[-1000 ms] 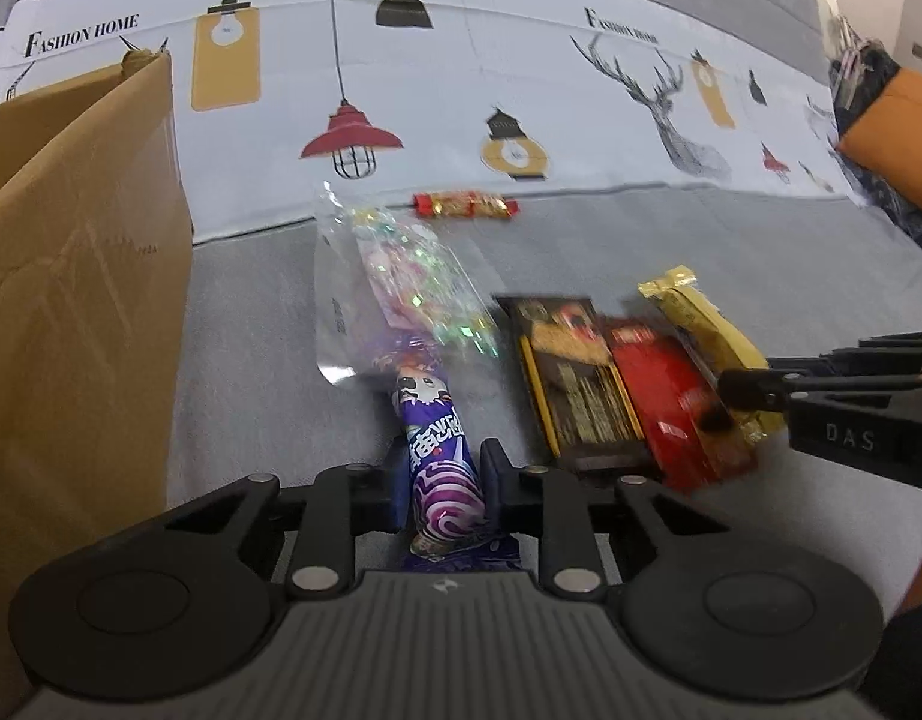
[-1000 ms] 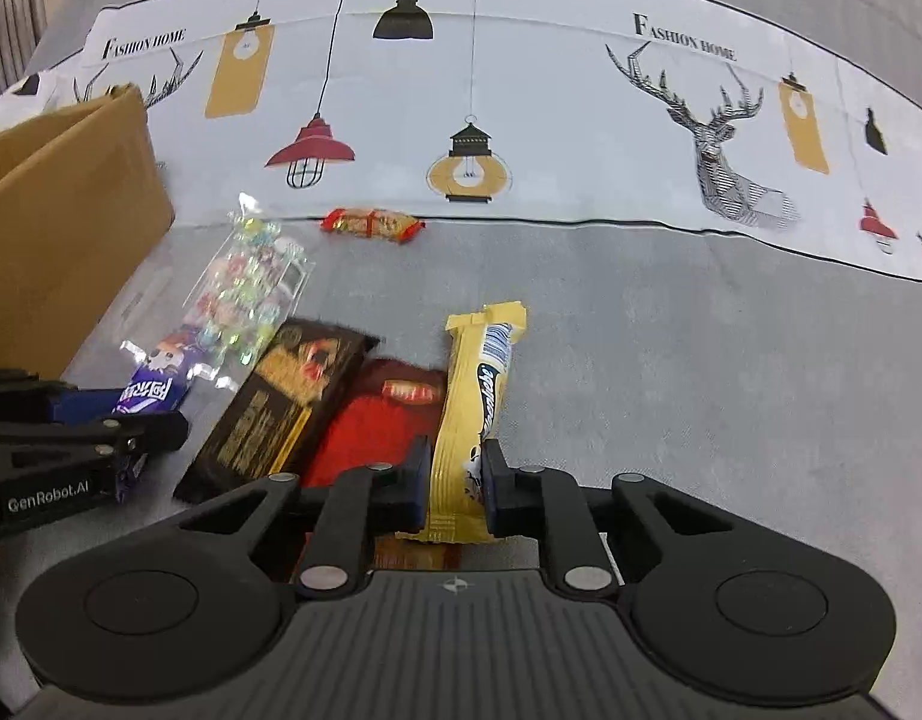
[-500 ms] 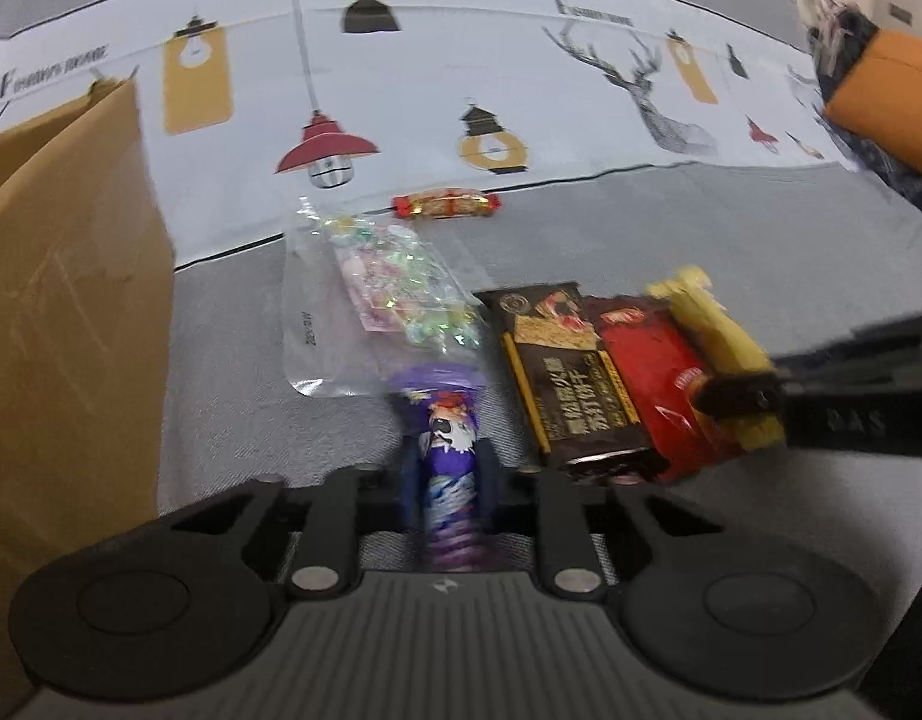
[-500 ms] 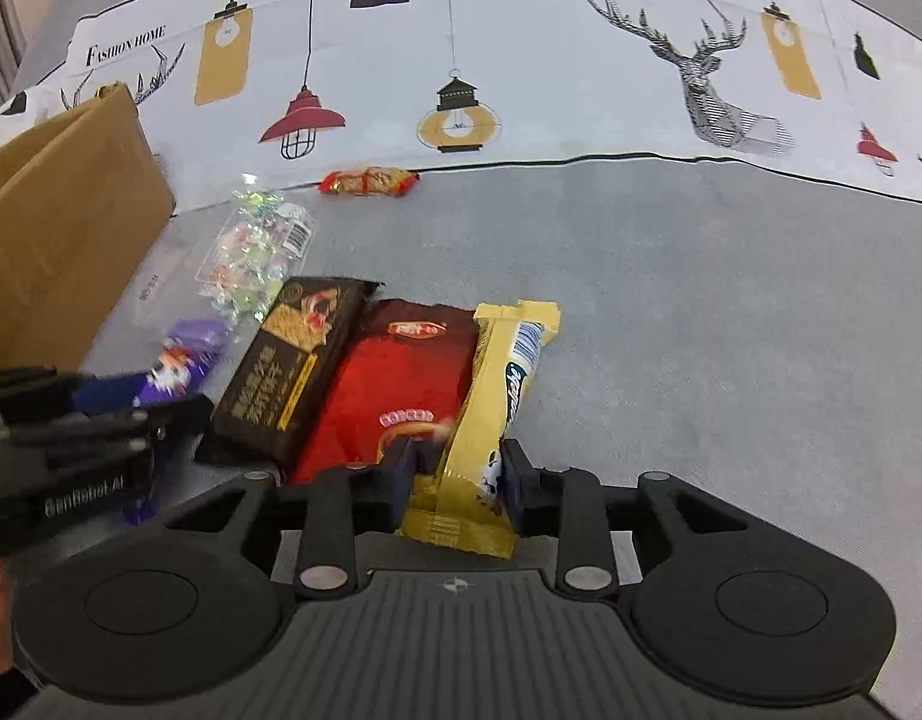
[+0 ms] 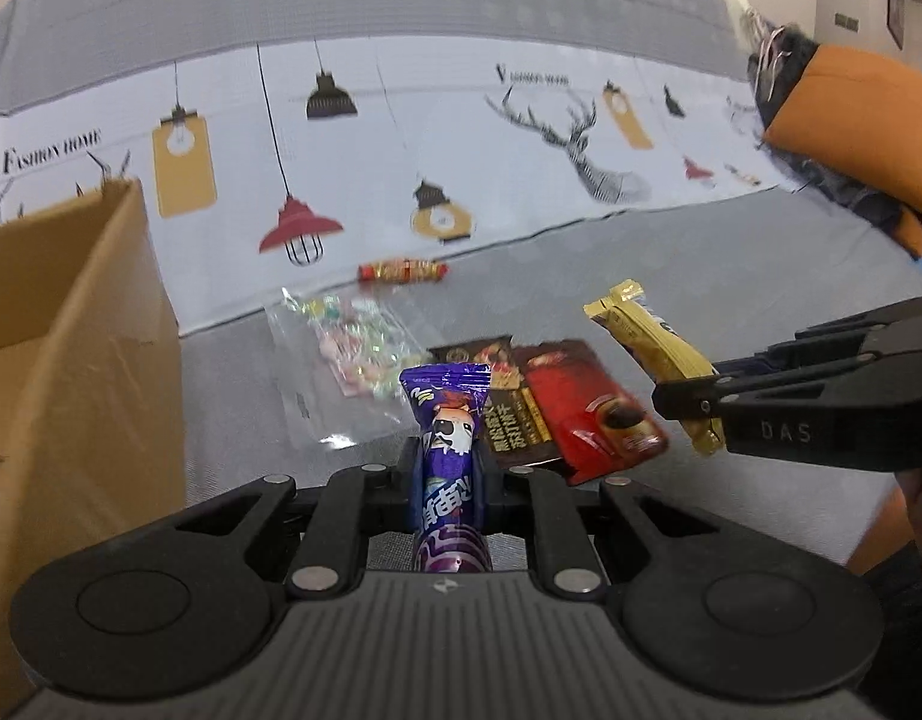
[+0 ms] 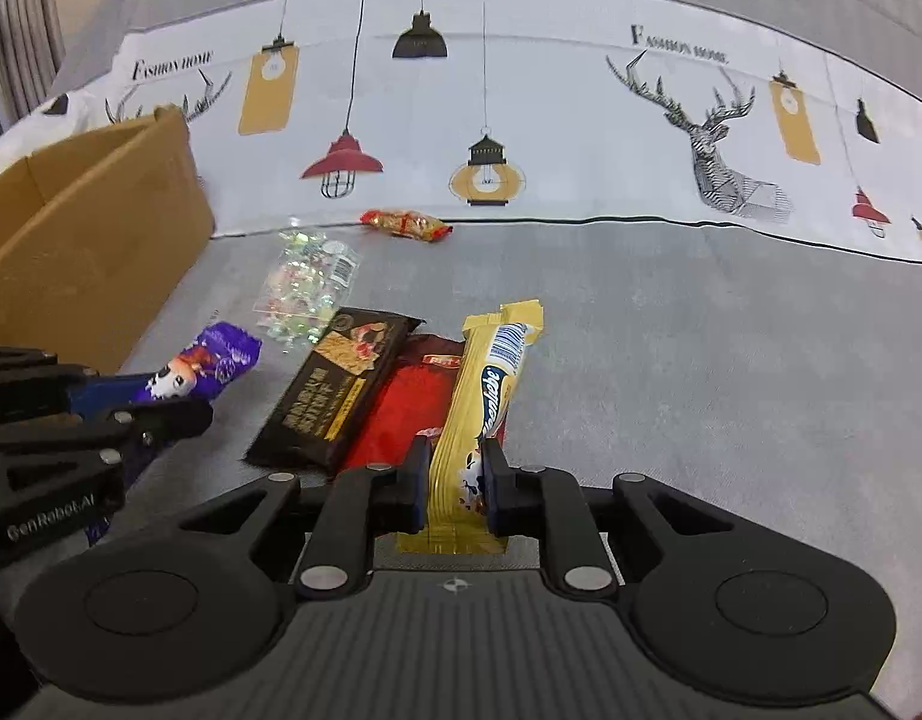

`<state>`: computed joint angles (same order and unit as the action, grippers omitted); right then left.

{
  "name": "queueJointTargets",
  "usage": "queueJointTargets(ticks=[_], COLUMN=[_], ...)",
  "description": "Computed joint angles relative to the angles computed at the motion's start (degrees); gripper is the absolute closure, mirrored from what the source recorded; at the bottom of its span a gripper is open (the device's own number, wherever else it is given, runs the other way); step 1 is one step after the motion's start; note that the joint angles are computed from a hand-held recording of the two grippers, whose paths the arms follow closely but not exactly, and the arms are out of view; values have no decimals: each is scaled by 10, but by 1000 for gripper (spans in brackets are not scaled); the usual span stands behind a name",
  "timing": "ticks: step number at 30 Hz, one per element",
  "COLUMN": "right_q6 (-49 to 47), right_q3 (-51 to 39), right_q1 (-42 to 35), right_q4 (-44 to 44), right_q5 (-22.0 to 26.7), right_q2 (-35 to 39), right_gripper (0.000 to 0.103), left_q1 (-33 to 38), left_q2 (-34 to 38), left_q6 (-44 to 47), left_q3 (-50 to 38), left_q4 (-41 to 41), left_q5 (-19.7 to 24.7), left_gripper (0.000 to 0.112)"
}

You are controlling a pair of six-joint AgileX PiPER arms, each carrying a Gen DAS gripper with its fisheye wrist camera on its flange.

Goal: Organize snacks
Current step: 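Carry the purple candy bar and yellow wafer bar over the box with both tools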

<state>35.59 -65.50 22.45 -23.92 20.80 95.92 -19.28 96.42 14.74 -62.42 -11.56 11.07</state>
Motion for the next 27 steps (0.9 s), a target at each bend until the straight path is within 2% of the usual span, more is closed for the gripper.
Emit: queueJointTargets(ticks=[5, 7, 10, 15, 19, 27], right_q6=[160, 225, 300, 312, 312, 221], right_q3=[27, 25, -1, -63, -128, -321], right_q1=[58, 91, 143, 211, 271, 338], right_q4=[-128, -176, -229, -231, -240, -205], right_q5=[28, 60, 117, 160, 195, 252], right_q2=[-61, -76, -82, -79, -64, 19], right_gripper=[85, 85, 85, 85, 85, 85], left_q1=[14, 21, 46, 120, 209, 365], left_q2=[-67, -95, -144, -215, -246, -259], left_q6=[-15, -56, -60, 13, 72, 192], left_q3=[25, 36, 47, 50, 14, -38], left_q4=[0, 31, 23, -55, -130, -234], left_q5=[29, 40, 60, 92, 161, 240], left_gripper=[96, 96, 96, 96, 96, 96])
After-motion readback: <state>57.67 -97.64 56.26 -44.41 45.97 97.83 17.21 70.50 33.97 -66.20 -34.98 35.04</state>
